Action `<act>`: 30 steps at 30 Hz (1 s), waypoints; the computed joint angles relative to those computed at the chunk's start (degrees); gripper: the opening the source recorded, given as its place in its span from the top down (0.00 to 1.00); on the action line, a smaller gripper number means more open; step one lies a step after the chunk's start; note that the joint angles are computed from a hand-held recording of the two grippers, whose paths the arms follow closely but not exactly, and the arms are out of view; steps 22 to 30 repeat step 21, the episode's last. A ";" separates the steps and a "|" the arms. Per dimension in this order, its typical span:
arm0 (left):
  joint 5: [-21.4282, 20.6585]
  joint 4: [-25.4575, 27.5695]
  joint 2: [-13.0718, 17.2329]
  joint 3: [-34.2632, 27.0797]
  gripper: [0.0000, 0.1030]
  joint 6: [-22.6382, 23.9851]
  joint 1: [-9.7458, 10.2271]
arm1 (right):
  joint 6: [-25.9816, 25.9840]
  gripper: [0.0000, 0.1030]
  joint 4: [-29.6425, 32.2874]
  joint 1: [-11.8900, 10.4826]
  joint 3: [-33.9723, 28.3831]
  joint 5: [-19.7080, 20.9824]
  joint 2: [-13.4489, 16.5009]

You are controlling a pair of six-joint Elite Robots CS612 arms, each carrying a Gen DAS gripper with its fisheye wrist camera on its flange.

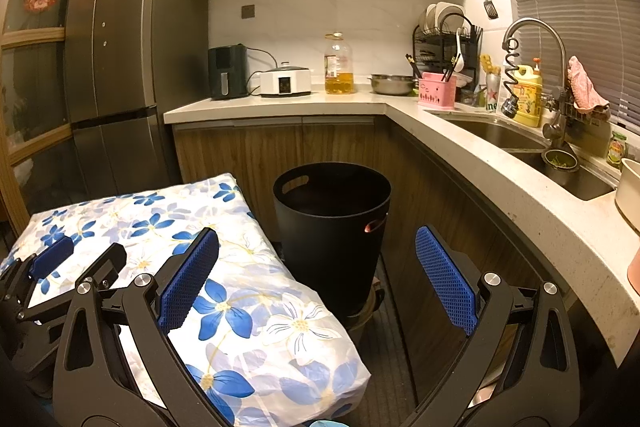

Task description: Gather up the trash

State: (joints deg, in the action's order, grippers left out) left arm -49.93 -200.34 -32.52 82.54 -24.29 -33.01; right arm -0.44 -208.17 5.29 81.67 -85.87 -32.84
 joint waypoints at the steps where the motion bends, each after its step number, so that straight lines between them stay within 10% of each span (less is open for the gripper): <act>1: 0.00 -0.08 -0.02 0.02 0.27 0.35 0.01 | 0.06 0.05 0.08 0.01 -0.06 -0.03 0.01; 30: 1.82 0.49 -0.07 0.09 0.10 0.82 -0.52 | 0.41 0.05 -0.30 -0.06 0.20 -0.04 0.12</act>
